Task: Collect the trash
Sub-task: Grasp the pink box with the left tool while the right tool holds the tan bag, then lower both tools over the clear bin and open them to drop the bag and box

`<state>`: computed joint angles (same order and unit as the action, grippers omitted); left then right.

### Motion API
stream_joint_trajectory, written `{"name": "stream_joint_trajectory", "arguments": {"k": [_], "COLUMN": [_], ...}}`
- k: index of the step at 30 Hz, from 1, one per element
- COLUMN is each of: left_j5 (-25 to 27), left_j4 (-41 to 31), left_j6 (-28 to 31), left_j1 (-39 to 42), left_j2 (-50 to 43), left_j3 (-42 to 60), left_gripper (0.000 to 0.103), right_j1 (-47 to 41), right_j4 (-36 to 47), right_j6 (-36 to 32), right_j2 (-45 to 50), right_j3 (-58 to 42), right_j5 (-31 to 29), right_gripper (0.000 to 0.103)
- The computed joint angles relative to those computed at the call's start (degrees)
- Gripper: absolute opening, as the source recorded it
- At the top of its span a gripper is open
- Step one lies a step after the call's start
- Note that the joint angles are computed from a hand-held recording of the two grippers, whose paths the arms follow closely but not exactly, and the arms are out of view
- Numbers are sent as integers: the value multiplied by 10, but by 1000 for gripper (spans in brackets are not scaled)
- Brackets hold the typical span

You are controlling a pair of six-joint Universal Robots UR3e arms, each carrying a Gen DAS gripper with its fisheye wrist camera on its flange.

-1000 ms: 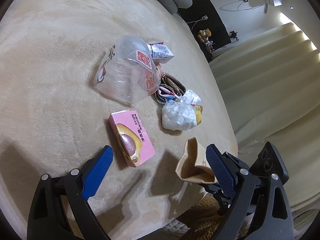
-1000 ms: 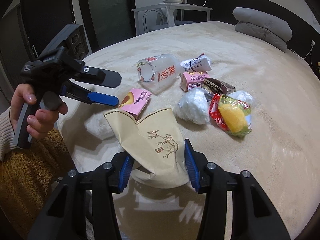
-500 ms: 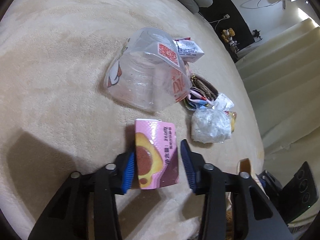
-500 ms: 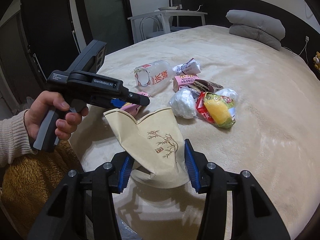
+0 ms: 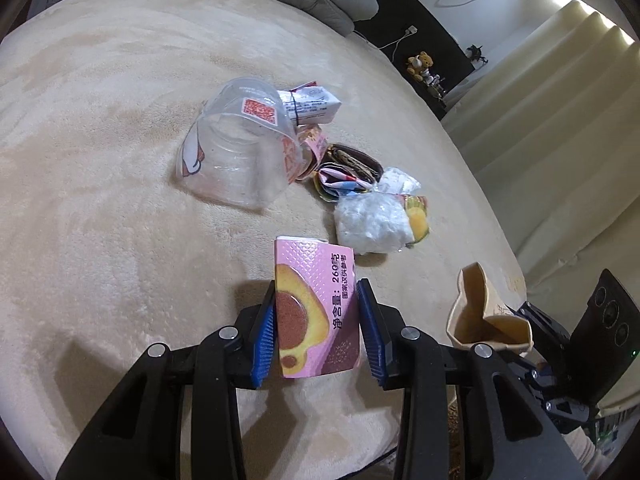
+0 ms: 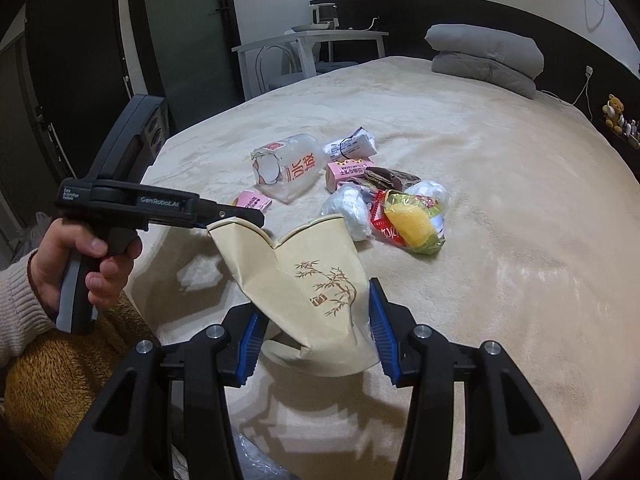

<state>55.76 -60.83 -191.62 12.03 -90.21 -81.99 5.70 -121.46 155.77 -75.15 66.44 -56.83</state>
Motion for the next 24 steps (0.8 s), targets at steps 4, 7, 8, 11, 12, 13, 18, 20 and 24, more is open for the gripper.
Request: {"name": "stream_joint_trajectory", "arguments": {"k": [4,7,8,11,12,13,18,20,24], "left_j5": [2,-30,-39,-56,-62,-67,-97,-110,-154], "left_j4": [1,2,0,8,7,6,12,-3,-58], "left_j6": [15,24,31,40,43,47,75,82,106], "left_j1": [5,31,39,55,60,65,93,110,159], "left_j2": [45,91,106,156,173,191,269,304,389], "left_j3": [-28,-59,-67,-106,-118,-130,-177,-197,-241], "left_gripper": [36,36,36,36,36,36,36,36,36], "right_j1": [-2,-1,-5,-16,-21,-26,-47,-56,-61], "right_j4": [-34,-70,-74,-96,-104,-112,-130,-129,-131], "right_j6": [26,40,47,70,77,85,112,119,135], "right_j2": [-35,-67,-78,-122,-138,-155,-228,-256,-303], "right_j3": [50,95,107,159,178,197,276,303,347], "right_j5": [-10,-22,-18,-13,-10,-6,12,20,15], "right_gripper": [48,48,48,48,48,48,48,48,48]}}
